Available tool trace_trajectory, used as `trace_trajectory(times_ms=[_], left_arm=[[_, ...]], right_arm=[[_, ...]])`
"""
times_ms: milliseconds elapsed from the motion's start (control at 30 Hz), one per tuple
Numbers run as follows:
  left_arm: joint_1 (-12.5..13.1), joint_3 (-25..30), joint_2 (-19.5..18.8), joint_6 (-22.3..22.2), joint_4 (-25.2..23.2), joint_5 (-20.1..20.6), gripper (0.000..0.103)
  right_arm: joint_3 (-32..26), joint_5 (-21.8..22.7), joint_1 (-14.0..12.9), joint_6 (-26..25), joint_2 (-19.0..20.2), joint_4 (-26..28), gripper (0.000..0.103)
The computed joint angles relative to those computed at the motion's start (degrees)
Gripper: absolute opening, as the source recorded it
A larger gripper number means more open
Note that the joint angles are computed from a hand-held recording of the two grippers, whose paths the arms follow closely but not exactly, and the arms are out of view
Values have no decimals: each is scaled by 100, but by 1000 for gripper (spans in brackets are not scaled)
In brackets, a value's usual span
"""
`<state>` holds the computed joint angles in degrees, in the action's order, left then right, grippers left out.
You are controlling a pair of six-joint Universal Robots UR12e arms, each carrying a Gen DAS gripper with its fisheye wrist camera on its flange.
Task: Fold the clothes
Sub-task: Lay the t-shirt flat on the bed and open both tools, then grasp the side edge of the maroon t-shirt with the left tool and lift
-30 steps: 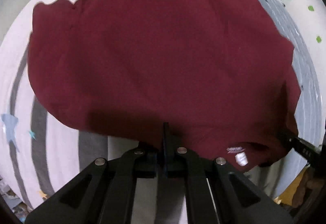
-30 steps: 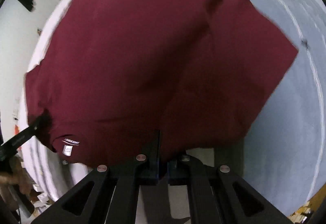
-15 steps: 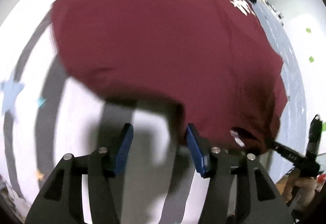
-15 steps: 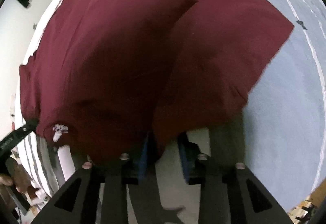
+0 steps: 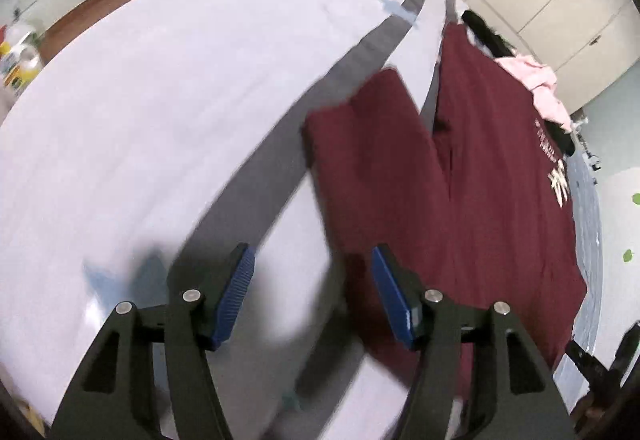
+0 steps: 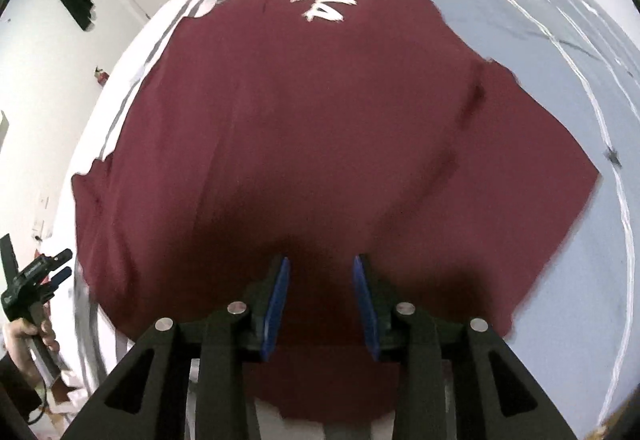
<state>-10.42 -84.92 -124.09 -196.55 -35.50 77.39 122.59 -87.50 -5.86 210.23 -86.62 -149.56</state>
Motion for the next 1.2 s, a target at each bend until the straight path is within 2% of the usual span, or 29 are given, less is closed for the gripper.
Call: trace_trajectory(times_ms=[100,167,200,267,333,400,433,467,533,567,600,700,833,967,1000,1033,1100,1167,1200], left_arm=[[-2,308,-236,266,85,-54,58],[46,398,-338,359,65,-305,58],[69,444,-389,406,52,-431,58],[82,561,-504,626,-42,-666,58],[115,877,-746,568,-97,-722,58],[103,895,-742,625,-75,-639,58],[97,903,-738,654,-63,-597,55],[91,910,-735,684,-50,-555,48],[151,821,-648,735,-120,-480,5],[220,765,-602,653,-153,-701,1],[292,710,-558,573,-187,-940,1],[377,569,-355,720,-145,-865,0],[525,235,85,835,178,-719,1],[497,233,160,1012,-276,-83,6],[467,343,84,848,-389,145,6],[439,459,4,681,-511,365,13],[454,356,56,330,-467,303,21],[466,101,172,128,-172,-85,30],[438,-11,239,177,-170,-257,34]], right_arm=[[-77,-52,58,41,267,-325,31],[-140,-99,95,55,423,-519,31],[-377,-189,237,156,620,-518,31],[-542,-239,311,179,760,-553,31],[-661,-235,317,165,870,-596,31],[-860,-161,251,126,1055,-606,31],[-920,-138,241,128,1116,-613,31],[-966,-121,238,138,1165,-622,31],[-1039,-86,232,153,1244,-625,31],[-1058,-67,226,157,1267,-617,31],[-1080,-82,226,142,1285,-553,31],[-1152,-164,229,79,1337,-304,31],[-1125,-184,188,38,1367,-283,31],[-1060,-159,151,-38,1382,-368,31],[-1049,-163,150,-58,1382,-385,31],[-1045,-177,152,-82,1375,-378,31],[-1020,-204,156,-113,1330,-362,31],[-958,-224,153,-113,1239,-366,31],[-907,-242,152,-117,1173,-381,31]])
